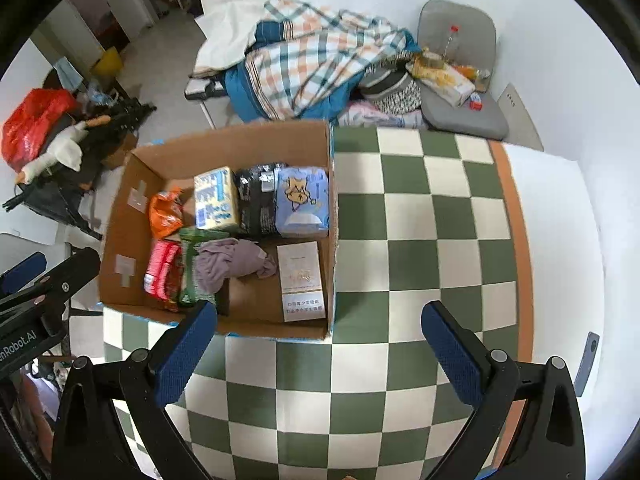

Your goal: Organize soft objects

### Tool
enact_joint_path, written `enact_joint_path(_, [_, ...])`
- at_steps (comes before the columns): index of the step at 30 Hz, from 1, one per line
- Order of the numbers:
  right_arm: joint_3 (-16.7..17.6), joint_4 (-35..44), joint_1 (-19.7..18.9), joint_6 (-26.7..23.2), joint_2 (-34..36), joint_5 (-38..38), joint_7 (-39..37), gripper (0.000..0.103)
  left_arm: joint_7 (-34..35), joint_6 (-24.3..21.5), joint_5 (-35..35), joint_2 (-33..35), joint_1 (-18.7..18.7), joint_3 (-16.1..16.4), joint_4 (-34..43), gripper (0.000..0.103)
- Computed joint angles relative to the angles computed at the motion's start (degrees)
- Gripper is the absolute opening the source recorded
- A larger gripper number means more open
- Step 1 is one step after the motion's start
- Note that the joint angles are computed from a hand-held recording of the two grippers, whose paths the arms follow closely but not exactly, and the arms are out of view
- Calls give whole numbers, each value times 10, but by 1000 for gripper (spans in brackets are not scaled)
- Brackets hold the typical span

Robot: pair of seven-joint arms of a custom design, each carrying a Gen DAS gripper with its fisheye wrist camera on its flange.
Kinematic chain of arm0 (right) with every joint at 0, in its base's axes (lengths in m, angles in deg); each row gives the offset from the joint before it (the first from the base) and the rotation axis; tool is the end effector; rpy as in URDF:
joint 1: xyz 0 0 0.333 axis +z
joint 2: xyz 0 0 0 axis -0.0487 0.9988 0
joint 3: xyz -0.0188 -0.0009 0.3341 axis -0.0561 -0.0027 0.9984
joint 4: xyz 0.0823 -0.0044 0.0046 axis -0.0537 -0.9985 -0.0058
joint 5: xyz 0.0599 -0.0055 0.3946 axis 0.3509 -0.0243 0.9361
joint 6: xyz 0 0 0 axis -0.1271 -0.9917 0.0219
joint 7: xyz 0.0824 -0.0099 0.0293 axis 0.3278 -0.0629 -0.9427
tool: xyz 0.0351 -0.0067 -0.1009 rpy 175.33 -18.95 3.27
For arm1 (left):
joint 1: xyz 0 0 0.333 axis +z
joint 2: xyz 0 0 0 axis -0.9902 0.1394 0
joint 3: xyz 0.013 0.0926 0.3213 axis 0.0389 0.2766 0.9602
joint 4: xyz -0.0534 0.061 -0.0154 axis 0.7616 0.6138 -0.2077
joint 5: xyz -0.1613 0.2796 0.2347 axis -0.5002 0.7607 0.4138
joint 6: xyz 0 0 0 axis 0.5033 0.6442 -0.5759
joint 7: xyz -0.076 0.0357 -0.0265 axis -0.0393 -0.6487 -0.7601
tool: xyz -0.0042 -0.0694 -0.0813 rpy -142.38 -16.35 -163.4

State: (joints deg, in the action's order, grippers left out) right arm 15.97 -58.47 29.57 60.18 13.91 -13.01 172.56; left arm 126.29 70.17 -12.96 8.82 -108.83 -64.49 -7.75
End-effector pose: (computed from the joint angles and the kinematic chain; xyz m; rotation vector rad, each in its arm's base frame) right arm 0.4962 0.4021 0.6186 -1.4941 2.5277 -0.3506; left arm 0.5714 -0.4375 0.6473 -1.5501 2.4382 -0.5039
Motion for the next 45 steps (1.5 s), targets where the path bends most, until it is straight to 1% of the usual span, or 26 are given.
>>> enact_joint_path(4, [9, 18, 20, -34, -24, -34, 19, 103, -2, 14, 11, -57, 3, -1, -43, 102])
enact_joint_path(8, [21, 39, 40, -66, -44, -59, 37, 103, -5, 36, -17, -116, 21, -10, -93, 102])
enact_joint_path(10, [27, 59, 53, -92, -45, -77, 46, 103, -5, 41, -23, -140, 25, -12, -114, 102])
enact_joint_path(15, [37, 102, 79, -138, -46, -108, 63, 103, 6, 36, -42, -178, 32, -16, -141, 102])
enact_joint_path(19, [44, 154, 109, -184, -30, -142, 71, 103, 7, 39, -48, -201, 35, -15, -157, 102])
enact_joint_path(21, [43, 182, 125, -208, -17, -160, 69, 103, 8, 43, -54, -211, 37, -14, -164, 102])
enact_joint_path(25, [37, 228, 153, -237, 3, -182, 61, 103, 6, 51, -56, -224, 38, -14, -174, 102])
enact_joint_path(31, [19, 277, 184, -263, 26, -204, 51, 103, 7, 59, -57, -237, 38, -13, -187, 102])
enact_joint_path(33, [14, 283, 191, -266, 29, -206, 48, 103, 6, 57, -57, -238, 38, -13, -187, 102])
enact_joint_path(36, [9, 283, 193, -266, 31, -203, 49, 103, 7, 55, -58, -241, 38, -13, -191, 102])
enact_joint_path(42, [-2, 316, 205, -287, 48, -207, 37, 103, 10, 57, -59, -247, 39, -12, -198, 102])
enact_joint_path(45, [-5, 305, 204, -285, 43, -203, 39, 103, 10, 57, -61, -248, 39, -12, -199, 102])
